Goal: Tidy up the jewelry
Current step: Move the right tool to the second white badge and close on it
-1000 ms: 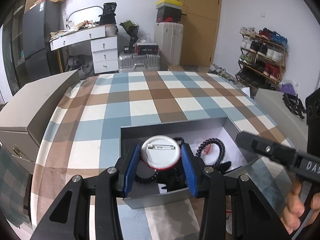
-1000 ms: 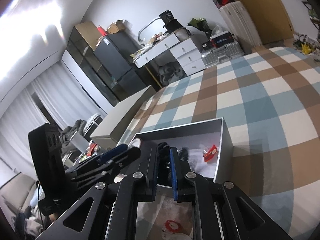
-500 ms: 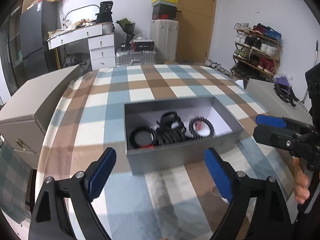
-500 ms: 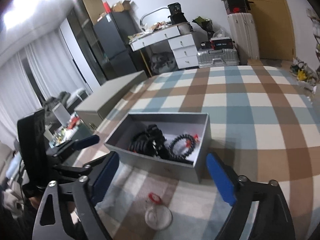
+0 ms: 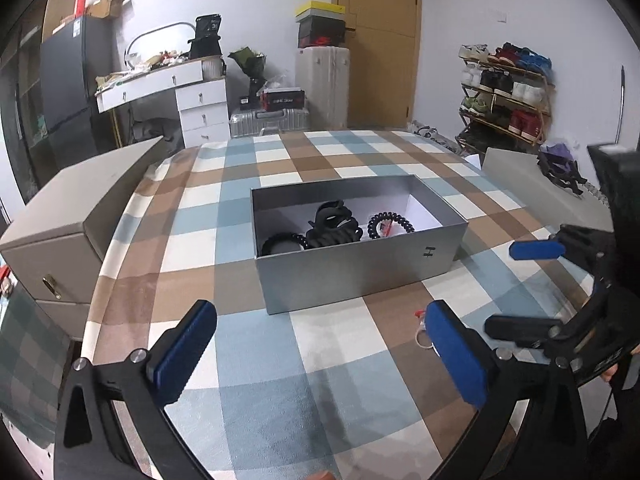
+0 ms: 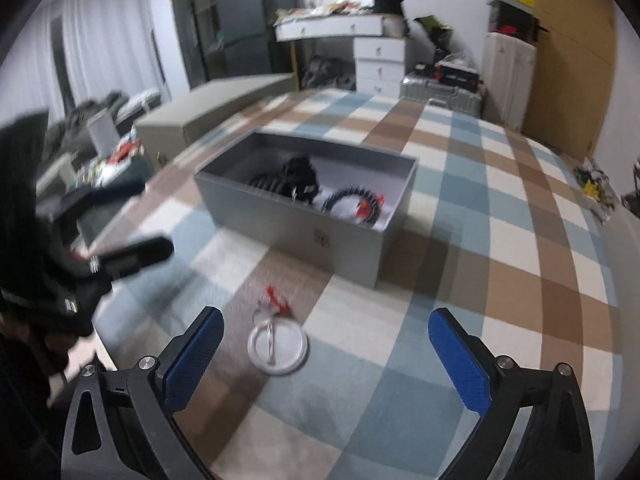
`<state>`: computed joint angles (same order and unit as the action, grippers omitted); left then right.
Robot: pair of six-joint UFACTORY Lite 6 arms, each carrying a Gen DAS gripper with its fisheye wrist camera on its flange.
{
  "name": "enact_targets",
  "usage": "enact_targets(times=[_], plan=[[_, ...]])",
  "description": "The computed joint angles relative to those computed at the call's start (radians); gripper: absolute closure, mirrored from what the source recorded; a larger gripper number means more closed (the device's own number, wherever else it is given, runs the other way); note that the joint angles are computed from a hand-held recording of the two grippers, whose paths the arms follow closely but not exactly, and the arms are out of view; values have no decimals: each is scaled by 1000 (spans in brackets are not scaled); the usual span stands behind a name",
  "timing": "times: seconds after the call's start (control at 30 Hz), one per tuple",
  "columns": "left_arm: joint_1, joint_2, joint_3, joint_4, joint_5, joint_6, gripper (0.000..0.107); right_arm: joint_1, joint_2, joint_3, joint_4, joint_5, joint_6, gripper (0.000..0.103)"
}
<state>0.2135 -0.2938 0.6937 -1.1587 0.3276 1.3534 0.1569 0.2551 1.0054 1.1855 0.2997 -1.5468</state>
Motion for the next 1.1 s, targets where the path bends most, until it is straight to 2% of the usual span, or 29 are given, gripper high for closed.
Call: enact_targets(times=[0.17,0.43,0.63,0.87,1.1], plan=[[35,11,2,-72,17,54,6,48,66,21,-125,-65,113,0],[64,23,21,-1,46,-32,6,99,89,5,-204,-130,168,0],[23,3,-5,17,-9,-26,6,107,114,21,-391,-166,351,0],[20,4,-11,30,-12,-17,6,89,125,39,-400,-154,370,0],[21,-2,-13,47,-8,-36,6,105,117,26,-437,-198,407,0]])
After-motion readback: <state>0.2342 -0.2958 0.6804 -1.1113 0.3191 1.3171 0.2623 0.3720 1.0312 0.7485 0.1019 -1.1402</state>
